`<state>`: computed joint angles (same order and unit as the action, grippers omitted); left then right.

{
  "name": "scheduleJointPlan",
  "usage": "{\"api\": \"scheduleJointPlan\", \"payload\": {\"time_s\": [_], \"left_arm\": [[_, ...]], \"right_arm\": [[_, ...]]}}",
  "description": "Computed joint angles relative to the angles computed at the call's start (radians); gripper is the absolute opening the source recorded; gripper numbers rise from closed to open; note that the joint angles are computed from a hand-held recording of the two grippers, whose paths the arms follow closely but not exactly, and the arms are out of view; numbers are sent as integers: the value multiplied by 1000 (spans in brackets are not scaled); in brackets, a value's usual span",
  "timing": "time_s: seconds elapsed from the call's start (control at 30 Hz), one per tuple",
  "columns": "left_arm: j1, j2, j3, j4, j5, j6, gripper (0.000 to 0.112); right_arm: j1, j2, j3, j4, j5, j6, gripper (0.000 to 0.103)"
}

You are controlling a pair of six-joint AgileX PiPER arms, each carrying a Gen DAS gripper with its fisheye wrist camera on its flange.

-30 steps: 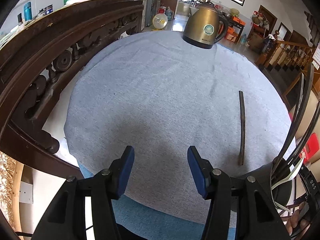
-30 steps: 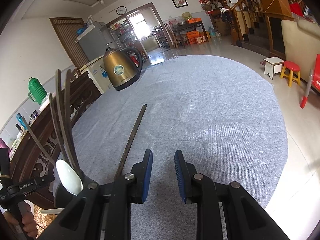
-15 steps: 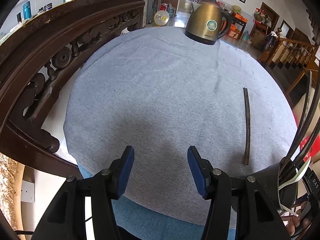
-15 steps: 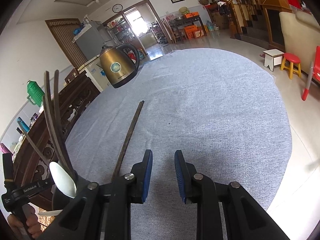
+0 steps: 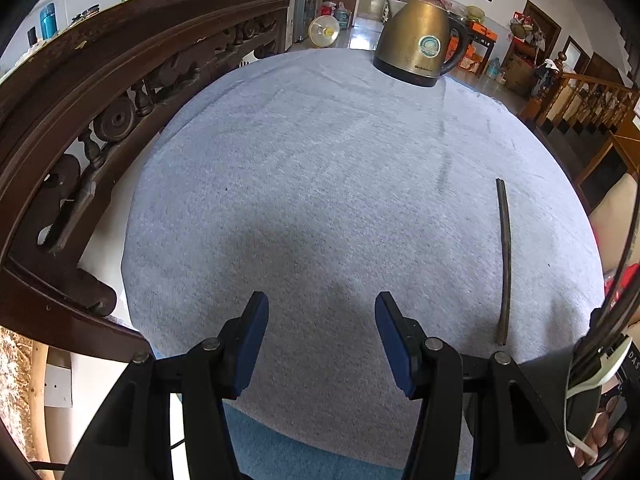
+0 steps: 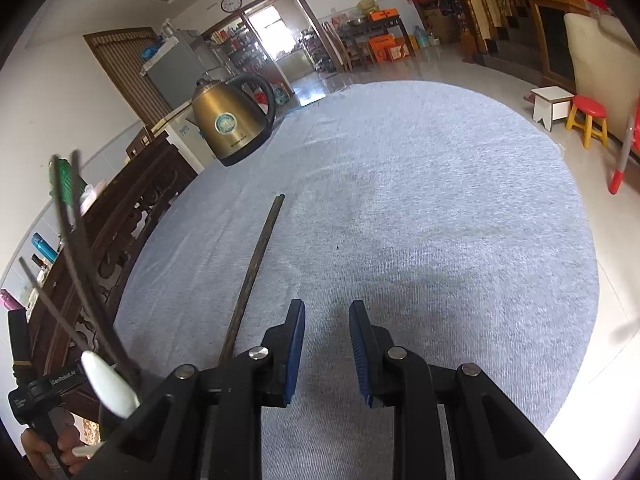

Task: Organize utensils
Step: 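Withdraw both grippers from the cup toward the remaining dark chopstick, then lower the left gripper onto the dark chopstick and close it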

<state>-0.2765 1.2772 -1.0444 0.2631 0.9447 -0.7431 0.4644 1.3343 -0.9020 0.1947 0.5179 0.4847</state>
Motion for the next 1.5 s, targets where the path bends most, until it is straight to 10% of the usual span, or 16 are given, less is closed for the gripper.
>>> {"api": "scheduleJointPlan", "payload": {"time_s": [0.13, 0.43, 0.77, 1.1, 1.27, 1.5], "left_arm": [[33, 42, -39, -8, -10, 52, 56], [57, 111, -81, -34, -35, 104, 56], [83, 166, -114, -62, -42, 142, 56], [55, 251, -202, -59, -44, 167, 56], [50, 355, -302, -125, -141, 306, 56], [71, 608, -590, -426, -72, 652, 56]], "right_arm": [[-49, 83, -63, 107, 14, -141, 47], [-113, 393, -359, 376, 124, -467, 47], [-9, 690, -687, 303, 185, -498, 47], [9, 674, -651, 90, 114, -404, 22], [-57, 637, -600, 232, 110, -483, 22], [-173, 604, -455, 619, 82, -777, 24]]}}
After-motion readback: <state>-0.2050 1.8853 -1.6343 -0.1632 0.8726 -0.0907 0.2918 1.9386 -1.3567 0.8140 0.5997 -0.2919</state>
